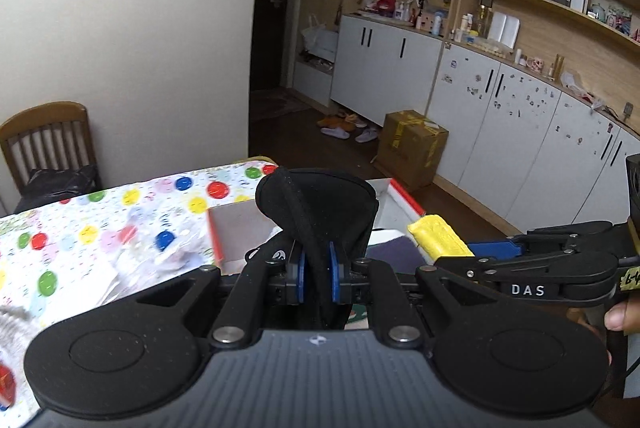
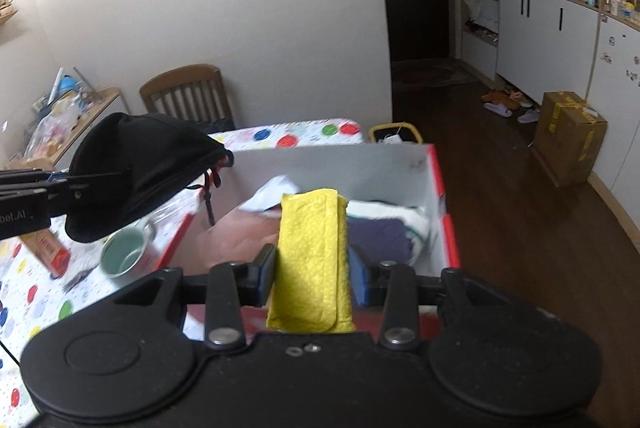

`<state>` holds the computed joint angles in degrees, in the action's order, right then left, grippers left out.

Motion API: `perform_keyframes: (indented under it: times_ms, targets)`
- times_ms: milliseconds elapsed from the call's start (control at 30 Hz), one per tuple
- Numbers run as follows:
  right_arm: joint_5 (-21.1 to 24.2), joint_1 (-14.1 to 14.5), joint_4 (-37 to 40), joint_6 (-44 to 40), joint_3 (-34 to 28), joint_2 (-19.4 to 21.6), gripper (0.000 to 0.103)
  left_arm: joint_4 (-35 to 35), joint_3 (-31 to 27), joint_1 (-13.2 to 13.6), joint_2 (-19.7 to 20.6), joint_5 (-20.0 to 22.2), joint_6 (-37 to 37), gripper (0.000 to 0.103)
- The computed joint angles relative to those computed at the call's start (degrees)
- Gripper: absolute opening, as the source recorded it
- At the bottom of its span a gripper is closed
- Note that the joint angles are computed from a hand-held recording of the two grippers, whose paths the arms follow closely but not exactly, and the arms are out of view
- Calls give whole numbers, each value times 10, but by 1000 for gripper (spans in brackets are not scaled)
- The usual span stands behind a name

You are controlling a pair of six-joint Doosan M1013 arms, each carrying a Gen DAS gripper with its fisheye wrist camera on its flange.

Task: Organize soft objects
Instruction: 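Lift the pouch and yellow cloth and carry both toward the red box, then lower the pouch and yellow cloth into the red box and open both tools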

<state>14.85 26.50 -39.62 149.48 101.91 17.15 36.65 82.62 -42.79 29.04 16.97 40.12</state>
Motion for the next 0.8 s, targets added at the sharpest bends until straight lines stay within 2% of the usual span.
perform_keyframes:
  times_ms: [200,300,533,800]
  targets:
    - [6,-19,1,-10,-17,16,37,-96,-58,-2,40,24,86,11]
    - [13,-27,23,-34,-28,28,37,-108,-81,-3,58,44,93,11]
    - [41,-40,104,-124,-66,66,37,-137,-109,0,89,57,117,11]
    - [66,-44,132,-176,-95,97,37,-184,-141,3,118,96,154,11]
